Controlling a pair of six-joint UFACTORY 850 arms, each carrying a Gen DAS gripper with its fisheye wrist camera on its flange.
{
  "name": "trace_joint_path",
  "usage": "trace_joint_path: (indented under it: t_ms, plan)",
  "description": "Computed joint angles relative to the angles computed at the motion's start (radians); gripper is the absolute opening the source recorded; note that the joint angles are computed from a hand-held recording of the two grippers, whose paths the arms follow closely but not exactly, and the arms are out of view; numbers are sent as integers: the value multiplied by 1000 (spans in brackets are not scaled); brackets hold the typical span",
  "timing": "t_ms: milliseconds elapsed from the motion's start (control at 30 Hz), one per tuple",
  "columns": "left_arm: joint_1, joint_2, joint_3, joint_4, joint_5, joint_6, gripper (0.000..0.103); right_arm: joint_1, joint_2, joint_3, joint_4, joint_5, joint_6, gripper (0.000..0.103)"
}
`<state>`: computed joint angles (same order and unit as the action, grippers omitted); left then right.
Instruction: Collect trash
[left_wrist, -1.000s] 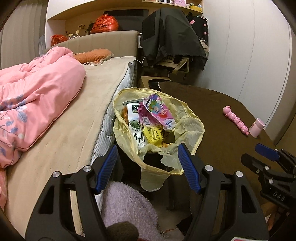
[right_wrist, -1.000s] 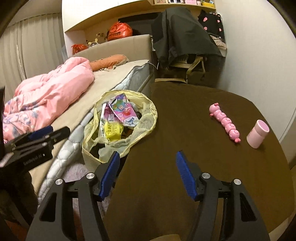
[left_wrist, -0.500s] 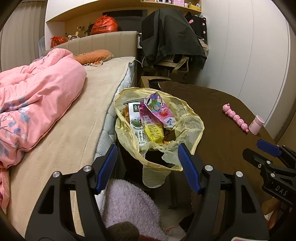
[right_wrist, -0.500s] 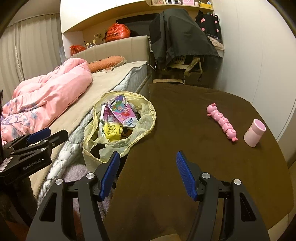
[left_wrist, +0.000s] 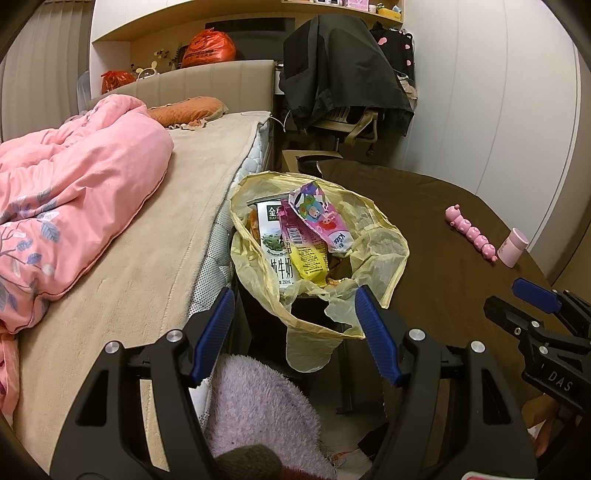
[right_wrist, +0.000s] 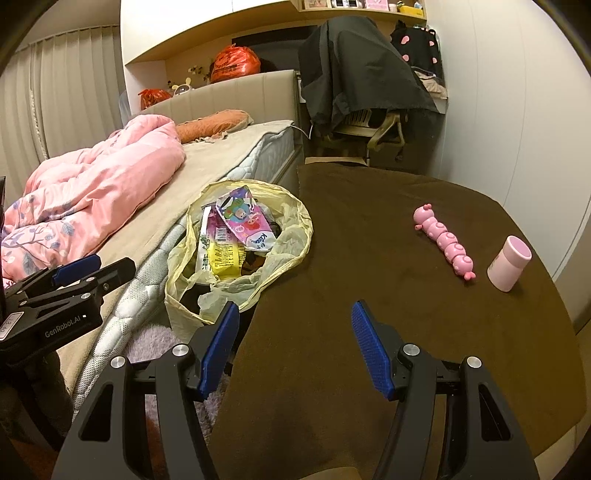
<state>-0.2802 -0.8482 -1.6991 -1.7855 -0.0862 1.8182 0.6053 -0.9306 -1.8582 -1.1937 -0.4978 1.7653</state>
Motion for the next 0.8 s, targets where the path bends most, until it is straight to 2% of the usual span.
trace_joint_path:
  t_ms: [800]
  plan:
    - [-3,2,3,4,4,-5,65,-1,3,7,-12,1,13,59]
